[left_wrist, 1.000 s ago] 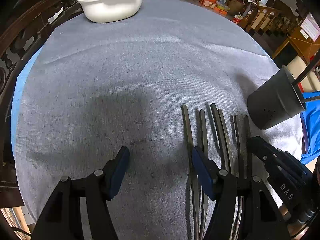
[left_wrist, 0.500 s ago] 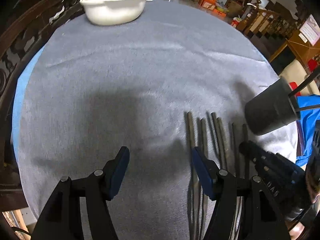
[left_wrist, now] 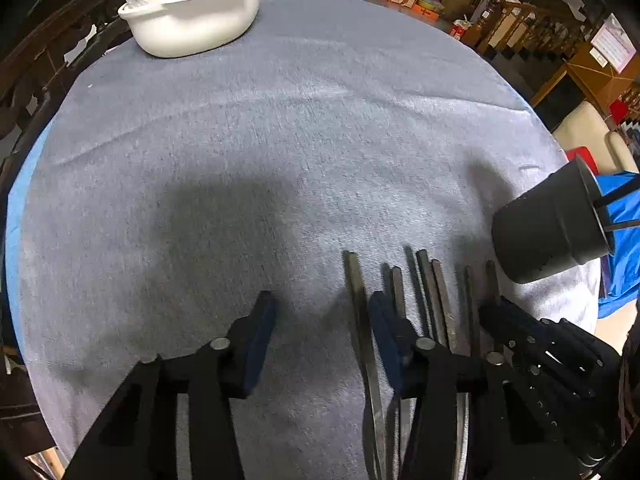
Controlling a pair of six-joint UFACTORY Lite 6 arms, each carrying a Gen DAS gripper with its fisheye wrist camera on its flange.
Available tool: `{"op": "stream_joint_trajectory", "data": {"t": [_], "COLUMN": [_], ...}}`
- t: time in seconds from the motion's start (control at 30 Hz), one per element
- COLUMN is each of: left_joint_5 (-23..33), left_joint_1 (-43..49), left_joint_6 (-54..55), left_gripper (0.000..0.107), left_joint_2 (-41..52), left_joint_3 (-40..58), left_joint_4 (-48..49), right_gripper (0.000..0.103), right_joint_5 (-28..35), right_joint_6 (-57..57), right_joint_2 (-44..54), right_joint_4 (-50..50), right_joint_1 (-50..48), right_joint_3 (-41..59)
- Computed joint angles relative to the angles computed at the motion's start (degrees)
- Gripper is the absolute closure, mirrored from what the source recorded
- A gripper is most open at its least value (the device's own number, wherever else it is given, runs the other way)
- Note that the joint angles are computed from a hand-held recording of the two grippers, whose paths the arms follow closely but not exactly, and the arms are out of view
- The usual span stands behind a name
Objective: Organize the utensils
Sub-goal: 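Close the right gripper on a dark fork while the left gripper closes on another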
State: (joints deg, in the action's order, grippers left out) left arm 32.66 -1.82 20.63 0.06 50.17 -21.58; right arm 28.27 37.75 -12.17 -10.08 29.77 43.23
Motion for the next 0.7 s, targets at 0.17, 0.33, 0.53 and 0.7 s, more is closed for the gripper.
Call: {"op": "stream_joint_trajectory", "data": {"t": [0.17, 0.33, 0.53, 0.7], "left_joint_5": [0.29, 2.50, 1.38, 2.06], "left_joint_1": [-0.23, 0.63, -0.05, 1.45], "left_joint_6": [0.48, 2.27, 0.61, -0.01], "left_gripper": [0.072, 0.072, 0.073, 0.099], "left_joint_2": [0.62, 4.83, 5.61, 4.18], "left_joint_3": [0.77, 5.23, 6.16, 4.99], "left_joint_4": [1.12, -1.15, 0.21, -0.60], "right_gripper": [0.090, 0.095, 0.094, 0.096], "right_joint_5": [0.58, 0.56, 0.26, -3.38], "right_joint_6": [9.24, 6.23, 6.93, -3.89], "right_joint_2": [2.71, 1.21, 1.63, -1.85], "right_joint_4": [-9.97, -7.89, -8.89, 2.72], "right_joint_1": [3.62, 2.65, 2.53, -1.02], "right_joint_3": [1.84, 0.75, 0.99, -1.84]}}
